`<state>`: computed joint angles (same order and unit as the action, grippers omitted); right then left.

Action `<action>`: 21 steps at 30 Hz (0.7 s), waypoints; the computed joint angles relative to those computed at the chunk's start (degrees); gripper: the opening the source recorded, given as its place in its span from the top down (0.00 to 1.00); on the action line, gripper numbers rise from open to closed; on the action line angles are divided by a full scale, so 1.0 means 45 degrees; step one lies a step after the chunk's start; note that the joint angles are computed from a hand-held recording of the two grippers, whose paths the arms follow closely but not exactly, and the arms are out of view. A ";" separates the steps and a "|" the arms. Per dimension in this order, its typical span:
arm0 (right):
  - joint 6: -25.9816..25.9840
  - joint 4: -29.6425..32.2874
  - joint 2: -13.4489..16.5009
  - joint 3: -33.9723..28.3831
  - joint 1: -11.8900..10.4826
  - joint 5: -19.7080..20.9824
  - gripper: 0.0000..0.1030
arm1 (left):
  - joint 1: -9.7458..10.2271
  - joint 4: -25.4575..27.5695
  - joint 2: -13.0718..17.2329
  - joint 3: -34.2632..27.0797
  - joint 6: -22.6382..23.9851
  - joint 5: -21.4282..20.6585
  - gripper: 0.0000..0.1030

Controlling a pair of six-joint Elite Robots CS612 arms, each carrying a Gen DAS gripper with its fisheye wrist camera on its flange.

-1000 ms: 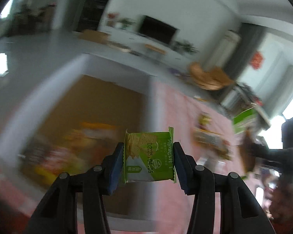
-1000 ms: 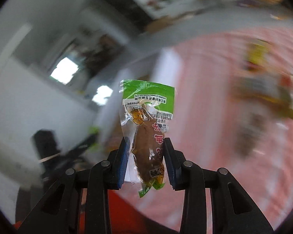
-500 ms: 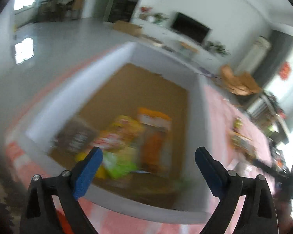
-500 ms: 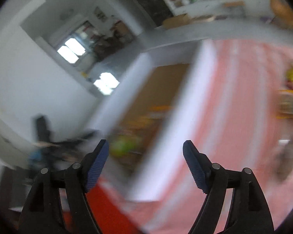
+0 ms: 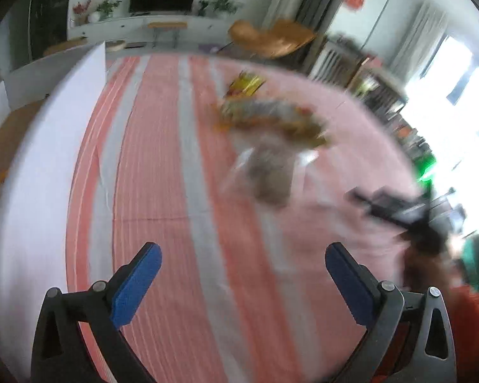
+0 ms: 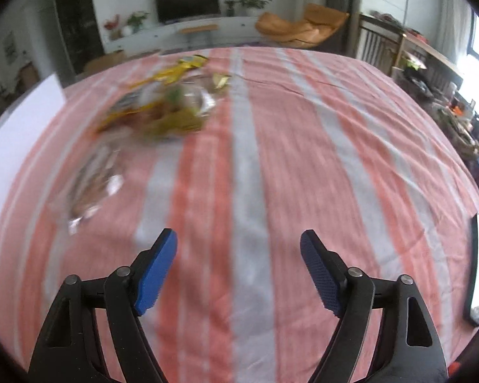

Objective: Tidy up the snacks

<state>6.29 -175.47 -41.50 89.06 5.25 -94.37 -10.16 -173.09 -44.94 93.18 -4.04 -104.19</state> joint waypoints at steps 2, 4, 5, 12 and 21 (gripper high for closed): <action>-0.0065 0.0213 0.0297 -0.0476 -0.0025 -0.0258 0.17 | -0.0123 0.0306 0.0340 -0.0306 -0.0098 0.0947 0.02; -0.0026 0.0239 0.0447 -0.0594 -0.0038 -0.0429 0.17 | -0.0093 0.0295 0.0593 -0.0473 -0.0504 0.1263 0.02; 0.0016 0.0239 0.0507 -0.0609 -0.0067 -0.0395 0.16 | -0.0060 0.0245 0.0691 -0.0566 -0.0729 0.1481 0.02; 0.0154 -0.0175 0.0513 -0.0353 -0.0023 -0.0062 0.11 | -0.0171 0.0031 0.1485 -0.1469 -0.0795 0.3281 0.02; 0.0076 -0.0129 0.0610 -0.0421 0.0002 -0.0130 0.09 | -0.0227 -0.0537 0.1729 -0.1500 -0.0434 0.3665 0.01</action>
<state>6.63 -176.05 -38.76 87.17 5.25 -94.95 -11.18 -175.51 -37.16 86.43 -6.00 -87.70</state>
